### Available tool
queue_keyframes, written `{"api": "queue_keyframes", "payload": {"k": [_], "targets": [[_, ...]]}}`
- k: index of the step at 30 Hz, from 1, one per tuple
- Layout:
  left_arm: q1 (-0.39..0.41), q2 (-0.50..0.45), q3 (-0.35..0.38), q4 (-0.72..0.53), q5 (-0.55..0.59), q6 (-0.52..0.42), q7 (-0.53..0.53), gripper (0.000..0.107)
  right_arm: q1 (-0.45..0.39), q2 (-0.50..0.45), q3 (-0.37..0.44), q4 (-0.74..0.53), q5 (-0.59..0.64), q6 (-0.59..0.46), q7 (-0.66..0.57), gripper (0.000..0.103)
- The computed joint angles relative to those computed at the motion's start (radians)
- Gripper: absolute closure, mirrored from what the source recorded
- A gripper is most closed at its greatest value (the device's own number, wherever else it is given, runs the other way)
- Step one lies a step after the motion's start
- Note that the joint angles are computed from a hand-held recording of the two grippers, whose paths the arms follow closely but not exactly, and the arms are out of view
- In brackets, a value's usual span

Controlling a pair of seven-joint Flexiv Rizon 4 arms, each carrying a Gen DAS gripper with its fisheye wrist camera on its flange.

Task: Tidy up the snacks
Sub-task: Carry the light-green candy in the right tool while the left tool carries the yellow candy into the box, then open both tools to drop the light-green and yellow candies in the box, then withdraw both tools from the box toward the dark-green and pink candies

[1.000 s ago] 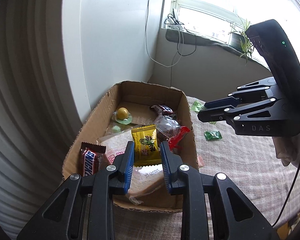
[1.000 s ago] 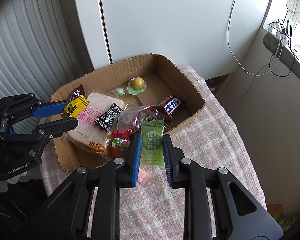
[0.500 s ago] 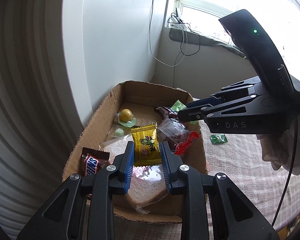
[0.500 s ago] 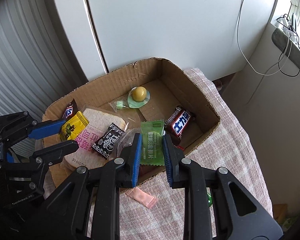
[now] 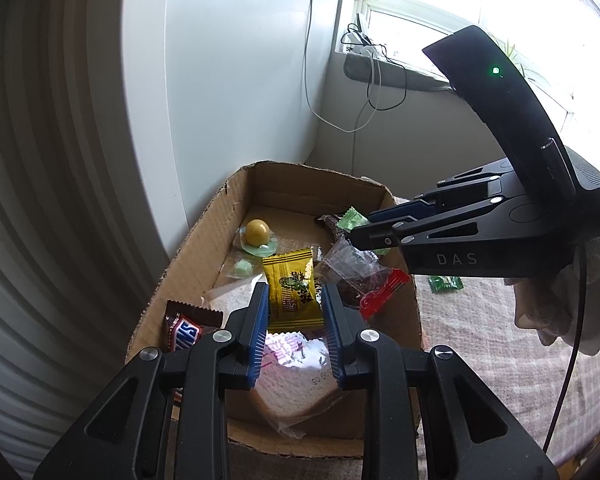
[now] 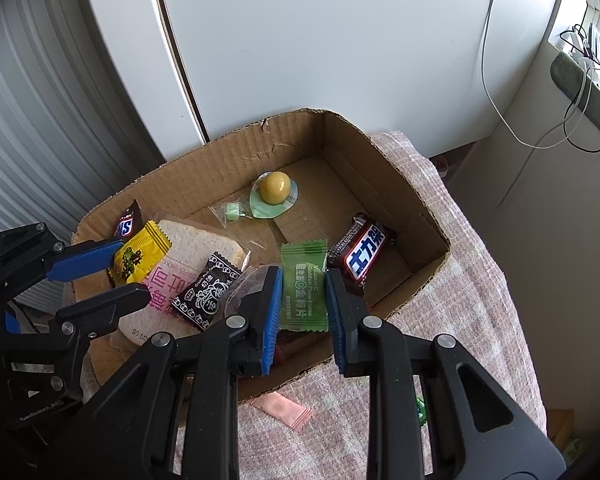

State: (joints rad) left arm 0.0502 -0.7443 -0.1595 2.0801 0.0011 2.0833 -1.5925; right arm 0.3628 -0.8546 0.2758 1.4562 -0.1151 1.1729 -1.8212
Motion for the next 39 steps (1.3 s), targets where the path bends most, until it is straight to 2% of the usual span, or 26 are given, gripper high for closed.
{"api": "queue_keyframes", "payload": {"k": [6,8,10,11,13,15,18,23,37,39], "targets": [[-0.001,-0.003,0.002,-0.005,-0.004,-0.008,0.001,0.078,-0.002,-0.003,0.001,0.000,0.001,-0.001,-0.001,0.076],[-0.007,-0.004,0.009,-0.003,-0.010,-0.001,0.000,0.068,0.005,-0.001,-0.011,0.007,-0.003,0.014,0.006,0.064],[-0.006,-0.004,0.009,-0.001,-0.010,0.008,-0.003,0.060,0.006,0.001,-0.014,0.015,-0.005,0.032,0.011,0.045],[-0.002,-0.003,0.007,0.000,-0.006,0.007,-0.003,0.059,0.005,0.002,-0.013,0.017,-0.007,0.039,0.012,0.041],[0.001,-0.003,0.005,-0.002,-0.002,0.003,-0.001,0.049,0.007,0.006,-0.016,0.027,-0.012,0.055,0.017,0.028],[-0.012,-0.002,0.017,0.001,-0.010,0.008,0.003,0.048,0.011,0.012,-0.023,0.040,-0.020,0.076,0.025,0.023],[-0.023,0.001,0.025,0.005,-0.017,0.014,0.007,0.048,0.016,0.019,-0.036,0.054,-0.034,0.095,0.047,0.021],[-0.030,0.005,0.028,0.013,-0.023,0.020,0.008,0.048,-0.016,0.033,-0.008,0.071,-0.032,0.101,0.040,0.021],[-0.070,0.031,0.029,0.052,-0.032,0.061,-0.013,0.048,-0.172,0.083,0.115,0.131,0.081,0.134,-0.075,0.021],[-0.075,0.034,0.023,0.060,-0.029,0.066,-0.021,0.048,-0.180,0.092,0.107,0.145,0.091,0.149,-0.086,0.021]]}}
